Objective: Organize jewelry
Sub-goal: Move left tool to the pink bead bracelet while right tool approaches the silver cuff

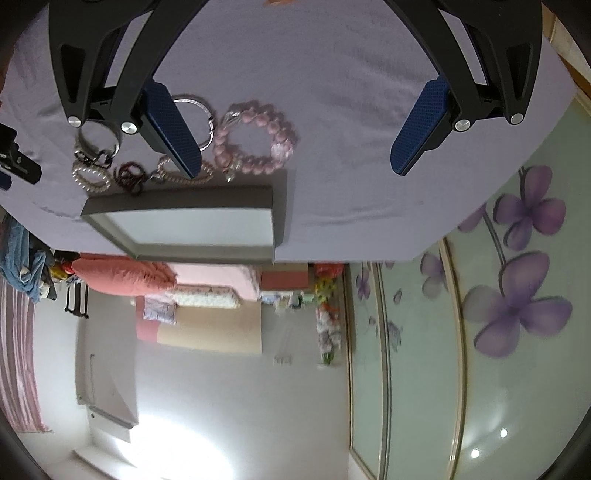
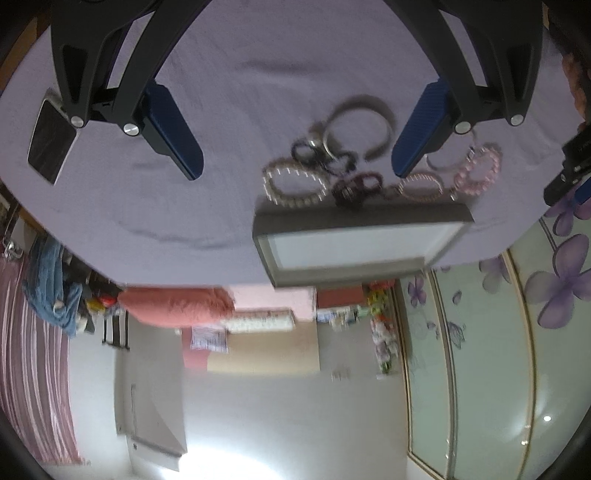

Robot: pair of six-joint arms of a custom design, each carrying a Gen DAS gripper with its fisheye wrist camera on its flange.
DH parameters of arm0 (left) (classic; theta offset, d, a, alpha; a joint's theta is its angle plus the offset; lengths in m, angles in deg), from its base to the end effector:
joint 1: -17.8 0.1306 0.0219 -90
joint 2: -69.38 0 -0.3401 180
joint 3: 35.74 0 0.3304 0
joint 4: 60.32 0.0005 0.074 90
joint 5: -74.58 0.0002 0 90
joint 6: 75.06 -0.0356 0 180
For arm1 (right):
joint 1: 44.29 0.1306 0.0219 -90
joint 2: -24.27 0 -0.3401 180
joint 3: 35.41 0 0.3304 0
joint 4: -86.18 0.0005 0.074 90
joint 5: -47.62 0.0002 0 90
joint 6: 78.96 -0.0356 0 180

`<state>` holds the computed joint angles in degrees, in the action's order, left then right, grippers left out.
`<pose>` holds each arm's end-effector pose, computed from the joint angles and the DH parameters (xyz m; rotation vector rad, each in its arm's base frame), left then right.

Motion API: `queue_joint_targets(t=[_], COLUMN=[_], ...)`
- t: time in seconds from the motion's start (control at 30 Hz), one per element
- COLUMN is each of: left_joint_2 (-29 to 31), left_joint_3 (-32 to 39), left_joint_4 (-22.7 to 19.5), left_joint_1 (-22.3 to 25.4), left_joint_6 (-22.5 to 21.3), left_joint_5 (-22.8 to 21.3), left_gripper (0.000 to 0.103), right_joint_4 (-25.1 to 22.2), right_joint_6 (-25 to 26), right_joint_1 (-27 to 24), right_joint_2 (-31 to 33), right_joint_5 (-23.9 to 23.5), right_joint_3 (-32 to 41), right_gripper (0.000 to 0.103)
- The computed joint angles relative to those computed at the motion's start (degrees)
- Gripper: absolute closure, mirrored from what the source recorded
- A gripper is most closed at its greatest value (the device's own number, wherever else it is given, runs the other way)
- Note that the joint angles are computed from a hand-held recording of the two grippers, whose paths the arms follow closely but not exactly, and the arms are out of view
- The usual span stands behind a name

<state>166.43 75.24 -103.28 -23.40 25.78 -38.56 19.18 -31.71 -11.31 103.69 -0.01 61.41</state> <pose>0.3682 -0.3044 0.4957 0.2943 2.0152 -0.1502 0.2982 0.1643 0.4872 0.4889 2.1178 -0.1724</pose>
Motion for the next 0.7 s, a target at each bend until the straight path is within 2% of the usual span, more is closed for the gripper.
queue_joint_targets(t=[0.03,0.1,0.17,0.2,0.33,0.5,0.6,0.7], left_joint_2=[0.5,1.2,1.9,1.9,2.8,3.1,3.3,3.4], left_joint_3=[0.6,1.5,2.7,2.7,4.3,5.1,5.4,5.4], left_joint_4=[-1.1,-3.3,-5.4,-5.9,-7.9,-8.6,-8.7,-8.8], left_joint_1=[0.3,0.8,0.9,1.0,1.7,2.2,2.5,2.7], left_joint_6=[0.4,1.4,1.9,2.0,2.3,2.7,3.0,3.1], left_joint_5=[0.5,1.7,2.5,2.8,4.0,5.5,6.2,6.8], left_gripper=[0.002,0.002,0.002,0.002,0.002,0.002,0.002,0.002], right_joint_4=[-0.3,-0.9,-1.1,-0.9,-1.2,-4.0,-5.8,-6.8], right_joint_6=[-0.3,-1.2,-1.9,-2.0,-1.0,-0.8,-0.7,-0.5], right_joint_1=[-0.8,-2.8,-3.8,-4.1,-3.2,-3.5,-3.2,-3.5], right_joint_2=[0.1,0.4,0.7,1.0,2.7,5.8,7.4,9.1], right_joint_5=[-1.9,-6.4,-10.0,-11.5,-17.0,-22.1,-22.2,-22.5], right_joint_3=[-0.2,-0.4,-0.7,-0.7,0.8,3.2,4.8,6.7], right_gripper=[0.018,0.034,0.045,0.047,0.047,0.046,0.041,0.04])
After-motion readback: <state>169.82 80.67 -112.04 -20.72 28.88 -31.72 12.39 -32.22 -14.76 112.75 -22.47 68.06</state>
